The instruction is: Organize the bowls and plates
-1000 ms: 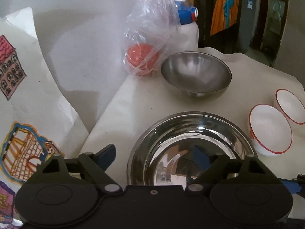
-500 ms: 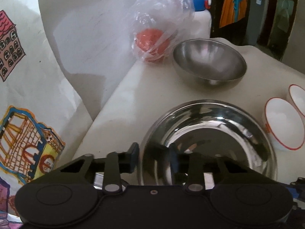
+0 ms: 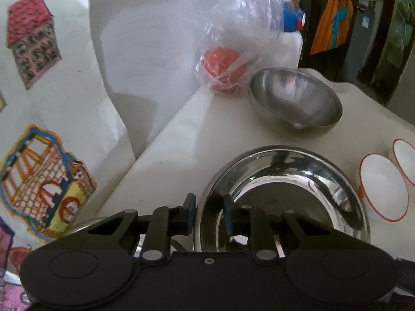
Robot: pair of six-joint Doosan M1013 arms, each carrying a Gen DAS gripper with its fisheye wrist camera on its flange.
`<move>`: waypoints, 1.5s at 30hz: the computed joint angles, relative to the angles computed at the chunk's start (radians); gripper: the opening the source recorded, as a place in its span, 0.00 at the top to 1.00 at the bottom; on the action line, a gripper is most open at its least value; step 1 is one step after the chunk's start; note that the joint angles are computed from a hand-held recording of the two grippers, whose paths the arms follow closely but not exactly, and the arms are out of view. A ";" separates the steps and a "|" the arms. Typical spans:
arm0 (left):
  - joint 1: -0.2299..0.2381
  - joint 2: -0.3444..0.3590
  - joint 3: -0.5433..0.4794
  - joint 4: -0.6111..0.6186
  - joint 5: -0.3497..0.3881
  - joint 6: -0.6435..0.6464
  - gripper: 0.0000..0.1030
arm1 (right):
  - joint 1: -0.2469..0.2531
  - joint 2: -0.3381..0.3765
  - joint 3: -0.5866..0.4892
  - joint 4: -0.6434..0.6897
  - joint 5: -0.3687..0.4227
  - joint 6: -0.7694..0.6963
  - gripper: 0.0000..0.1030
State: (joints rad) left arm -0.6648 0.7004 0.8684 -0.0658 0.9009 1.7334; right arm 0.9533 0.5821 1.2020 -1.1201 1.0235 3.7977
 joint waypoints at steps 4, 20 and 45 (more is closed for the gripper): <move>0.007 -0.037 0.044 -0.035 -0.047 0.016 0.77 | 0.008 0.006 -0.036 -0.017 0.035 -0.057 0.70; 0.083 -0.211 0.269 0.009 -0.213 -0.146 0.77 | -0.033 0.102 -0.261 0.170 -0.071 -0.519 0.75; 0.116 -0.224 0.362 0.139 -0.229 -0.373 0.81 | -0.063 0.215 -0.447 0.339 0.035 -0.895 0.75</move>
State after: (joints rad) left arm -0.5487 0.4767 1.2302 0.0734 0.6722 1.3603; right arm 0.8905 0.7967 0.7554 -0.7808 1.0584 2.9028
